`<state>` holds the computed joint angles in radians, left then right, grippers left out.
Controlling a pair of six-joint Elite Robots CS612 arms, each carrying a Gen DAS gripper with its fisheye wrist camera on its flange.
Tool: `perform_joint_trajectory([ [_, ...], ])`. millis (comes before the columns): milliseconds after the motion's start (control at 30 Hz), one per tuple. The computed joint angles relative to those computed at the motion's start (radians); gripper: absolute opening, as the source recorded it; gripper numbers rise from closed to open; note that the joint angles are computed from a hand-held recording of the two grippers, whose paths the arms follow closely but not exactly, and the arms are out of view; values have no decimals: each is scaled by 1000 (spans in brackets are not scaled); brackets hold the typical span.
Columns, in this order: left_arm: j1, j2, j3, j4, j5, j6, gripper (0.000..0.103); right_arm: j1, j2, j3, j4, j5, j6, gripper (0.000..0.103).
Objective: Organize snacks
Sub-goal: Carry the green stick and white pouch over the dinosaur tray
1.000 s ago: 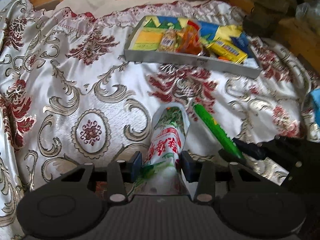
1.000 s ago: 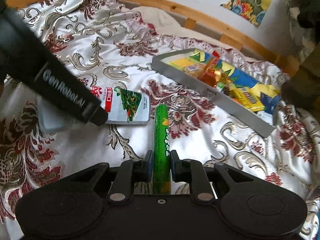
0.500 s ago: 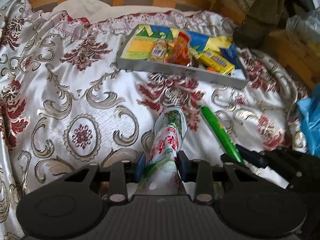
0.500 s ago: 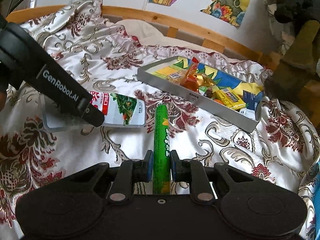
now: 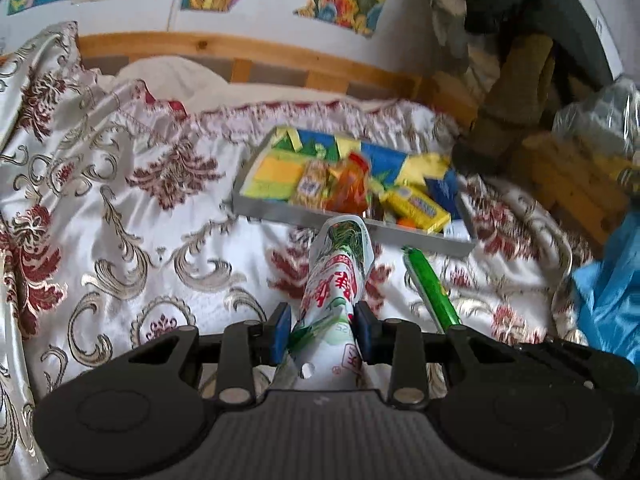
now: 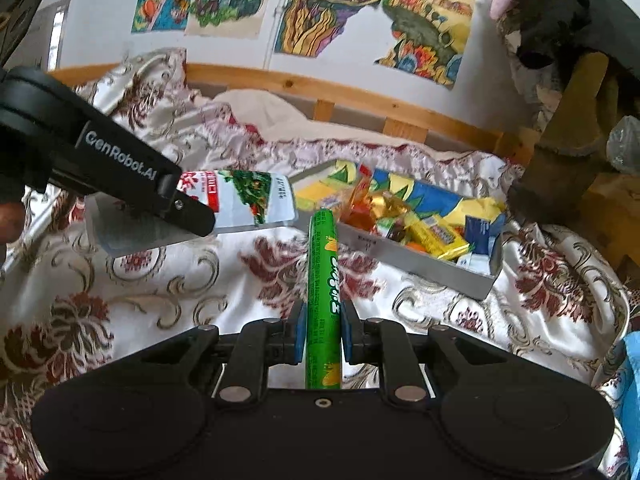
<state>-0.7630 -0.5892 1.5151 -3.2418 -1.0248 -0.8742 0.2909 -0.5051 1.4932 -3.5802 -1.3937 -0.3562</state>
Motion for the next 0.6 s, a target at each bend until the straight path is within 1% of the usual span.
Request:
perform_joint_trajectory([
  [100, -3, 1, 3, -24, 34, -10, 37, -7, -7, -2, -9, 16, 24, 19],
  [233, 0, 4, -12, -31, 67, -27, 37, -20, -11, -23, -25, 44, 6, 19],
  [267, 3, 8, -25, -32, 75, -25, 37, -23, -8, -37, -27, 52, -2, 19],
  [333, 8, 17, -51, -35, 100, 7, 37, -30, 0, -64, -37, 60, -8, 19],
  [400, 14, 33, -85, -48, 125, 34, 37, -35, 19, -106, -50, 59, -22, 19],
  [500, 31, 61, -143, -71, 129, 54, 37, -42, 63, -184, -81, 58, -28, 19],
  [567, 42, 84, -190, -71, 139, 86, 37, -43, 96, -246, -91, 49, 1, 19],
  [600, 49, 95, -213, -70, 140, 99, 37, -44, 113, -281, -83, 45, 30, 19],
])
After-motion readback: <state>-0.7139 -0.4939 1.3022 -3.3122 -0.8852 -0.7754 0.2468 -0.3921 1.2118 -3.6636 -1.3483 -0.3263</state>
